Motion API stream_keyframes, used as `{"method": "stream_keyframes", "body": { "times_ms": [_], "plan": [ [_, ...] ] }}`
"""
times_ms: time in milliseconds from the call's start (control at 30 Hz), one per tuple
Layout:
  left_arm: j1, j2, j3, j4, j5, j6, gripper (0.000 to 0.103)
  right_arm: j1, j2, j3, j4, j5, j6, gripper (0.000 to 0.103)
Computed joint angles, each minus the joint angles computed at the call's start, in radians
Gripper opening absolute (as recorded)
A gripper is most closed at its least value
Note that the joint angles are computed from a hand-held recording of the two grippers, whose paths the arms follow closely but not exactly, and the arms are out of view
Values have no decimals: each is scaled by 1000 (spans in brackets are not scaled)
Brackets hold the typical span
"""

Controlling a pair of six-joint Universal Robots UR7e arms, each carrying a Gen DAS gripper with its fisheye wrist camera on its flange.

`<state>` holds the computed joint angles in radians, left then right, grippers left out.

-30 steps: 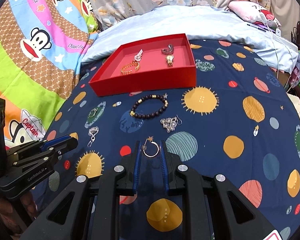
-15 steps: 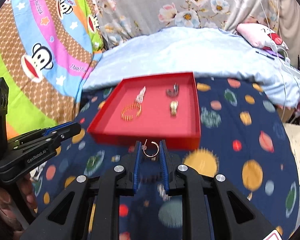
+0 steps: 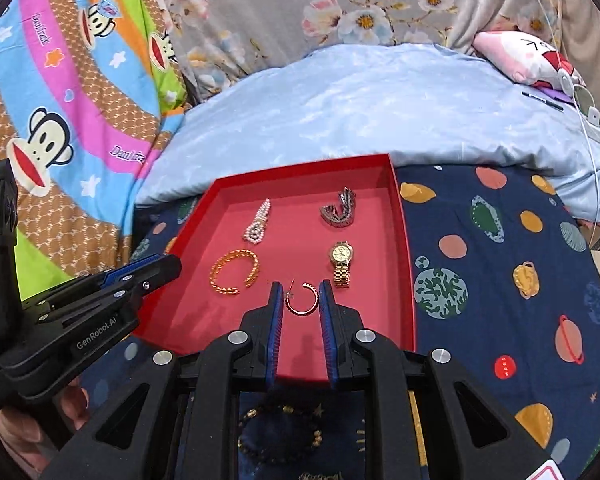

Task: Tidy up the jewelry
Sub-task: 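Carry both earrings into the red tray and open both tools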

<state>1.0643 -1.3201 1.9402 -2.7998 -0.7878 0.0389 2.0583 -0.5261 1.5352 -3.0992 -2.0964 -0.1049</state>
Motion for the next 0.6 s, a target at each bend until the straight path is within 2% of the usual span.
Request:
{"method": "stream_keyframes", "body": {
  "times_ms": [367,400,467,600],
  "plan": [
    [30,42,-20,32,9,-14,20,-10,47,-42,-2,-43,-27,19],
    [32,42,-22,40,8,-18,22,-9,47,-41,-10,-46,-27,21],
    [29,37,-21,45,17,-28,38,-6,42,-33,-30,-50,-33,27],
    [-1,-9,20,-5,56,-4,49,9,5,10,-74,-60,-29,32]
  ]
}}
